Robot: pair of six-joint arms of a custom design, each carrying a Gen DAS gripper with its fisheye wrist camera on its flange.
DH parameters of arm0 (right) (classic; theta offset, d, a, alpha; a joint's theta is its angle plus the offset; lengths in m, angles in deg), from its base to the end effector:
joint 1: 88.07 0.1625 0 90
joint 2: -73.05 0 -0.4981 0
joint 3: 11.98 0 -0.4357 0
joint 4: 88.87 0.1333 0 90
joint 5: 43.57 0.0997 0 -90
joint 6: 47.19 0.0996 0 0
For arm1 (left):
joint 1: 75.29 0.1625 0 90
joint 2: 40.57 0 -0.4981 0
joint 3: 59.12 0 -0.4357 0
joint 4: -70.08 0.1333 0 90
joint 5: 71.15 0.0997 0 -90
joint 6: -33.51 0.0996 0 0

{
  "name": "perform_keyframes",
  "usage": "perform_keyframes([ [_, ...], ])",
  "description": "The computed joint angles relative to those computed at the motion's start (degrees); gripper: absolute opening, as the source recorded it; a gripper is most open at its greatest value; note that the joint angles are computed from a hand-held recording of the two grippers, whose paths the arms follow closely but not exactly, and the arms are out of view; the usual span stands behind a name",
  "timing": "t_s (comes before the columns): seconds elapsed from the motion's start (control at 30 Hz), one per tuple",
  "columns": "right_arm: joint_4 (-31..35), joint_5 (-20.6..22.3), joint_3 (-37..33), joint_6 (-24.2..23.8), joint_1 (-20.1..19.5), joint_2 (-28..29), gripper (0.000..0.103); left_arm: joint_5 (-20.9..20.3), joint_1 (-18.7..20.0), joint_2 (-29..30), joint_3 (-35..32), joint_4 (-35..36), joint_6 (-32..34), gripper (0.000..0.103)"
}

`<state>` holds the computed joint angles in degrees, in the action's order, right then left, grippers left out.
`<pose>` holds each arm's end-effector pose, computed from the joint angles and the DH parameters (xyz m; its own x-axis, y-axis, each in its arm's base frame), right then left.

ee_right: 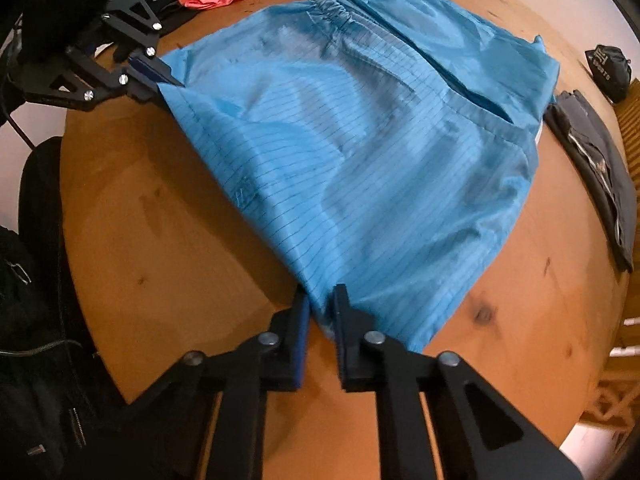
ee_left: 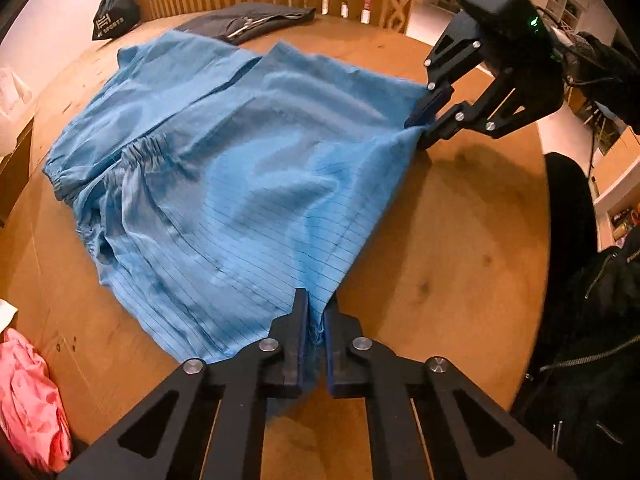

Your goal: Fold clothes

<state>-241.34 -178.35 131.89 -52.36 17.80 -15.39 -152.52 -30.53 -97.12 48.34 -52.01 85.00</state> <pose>0.1615 -0.3371 0.2437 -0.6790 -0.1966 0.7073 -0.3339 0.9407 -0.0591 -0.3301 -0.5361 0.1146 0.1139 0.9799 0.1640 0.9363 -0.1610 0.3120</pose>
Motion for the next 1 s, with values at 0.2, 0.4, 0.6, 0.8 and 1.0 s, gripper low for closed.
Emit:
perform_keyframes([
  [0.2,-0.9,-1.6,2.3,4.3,4.5,0.0,0.012,-0.3,-0.2,-5.4,4.7,0.1,0.7,0.005],
  [0.4,-6.8,-2.7,4.6,4.9,6.7,-2.1,0.045,1.6,0.1,-7.0,6.4,-0.6,-3.7,0.023],
  [0.6,-3.4,-6.5,7.6,12.0,13.0,-4.9,0.048,3.5,-0.7,-11.5,10.1,-6.8,0.2,0.046],
  [0.8,-2.5,0.6,7.1,15.8,5.1,-10.8,0.049,4.3,0.7,-9.0,5.9,-1.6,-4.5,0.051],
  [1.0,-11.6,7.0,9.8,16.2,-1.3,-14.1,0.049,2.3,3.8,-5.7,-0.4,5.1,-18.9,0.063],
])
